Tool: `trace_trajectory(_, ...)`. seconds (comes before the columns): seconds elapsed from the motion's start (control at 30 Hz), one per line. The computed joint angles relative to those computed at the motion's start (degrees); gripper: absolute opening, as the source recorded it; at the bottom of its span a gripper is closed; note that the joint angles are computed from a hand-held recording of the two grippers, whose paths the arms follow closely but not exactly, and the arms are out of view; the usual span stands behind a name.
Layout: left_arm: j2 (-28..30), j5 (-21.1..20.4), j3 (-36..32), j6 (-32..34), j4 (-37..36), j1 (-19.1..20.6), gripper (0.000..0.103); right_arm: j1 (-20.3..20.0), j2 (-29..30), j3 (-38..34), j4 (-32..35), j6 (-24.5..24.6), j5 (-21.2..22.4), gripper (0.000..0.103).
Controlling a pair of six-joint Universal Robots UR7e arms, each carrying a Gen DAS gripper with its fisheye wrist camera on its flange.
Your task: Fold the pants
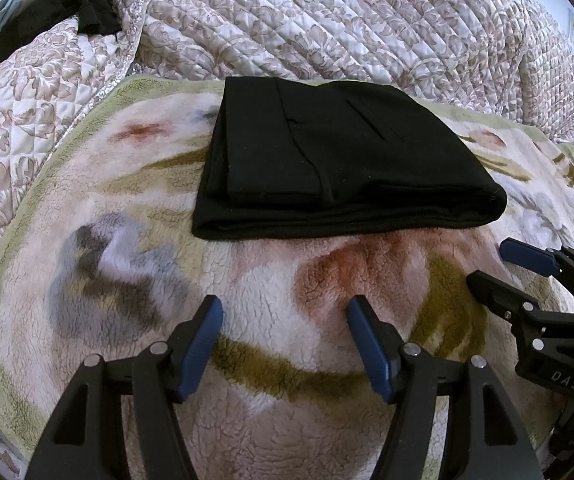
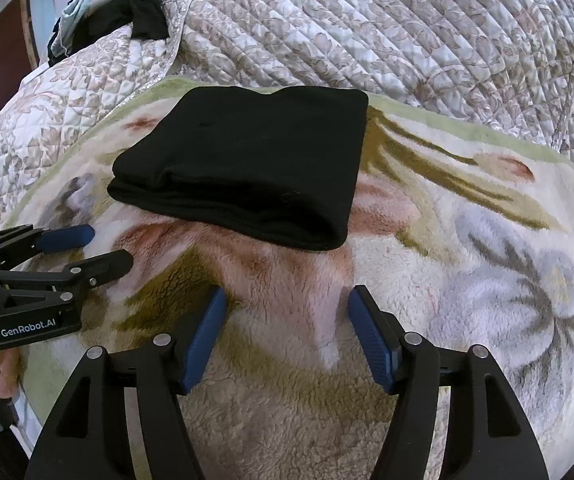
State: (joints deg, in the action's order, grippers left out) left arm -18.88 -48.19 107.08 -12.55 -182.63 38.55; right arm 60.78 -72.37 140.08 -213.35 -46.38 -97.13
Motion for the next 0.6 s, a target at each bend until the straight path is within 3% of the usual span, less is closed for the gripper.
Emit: trace_trajectory(0.6,-0.02,0.0,0.06,-0.11,0.07,-0.04,0.069,-1.06,-0.08,1.14,-1.37,0.49,2.32,0.065)
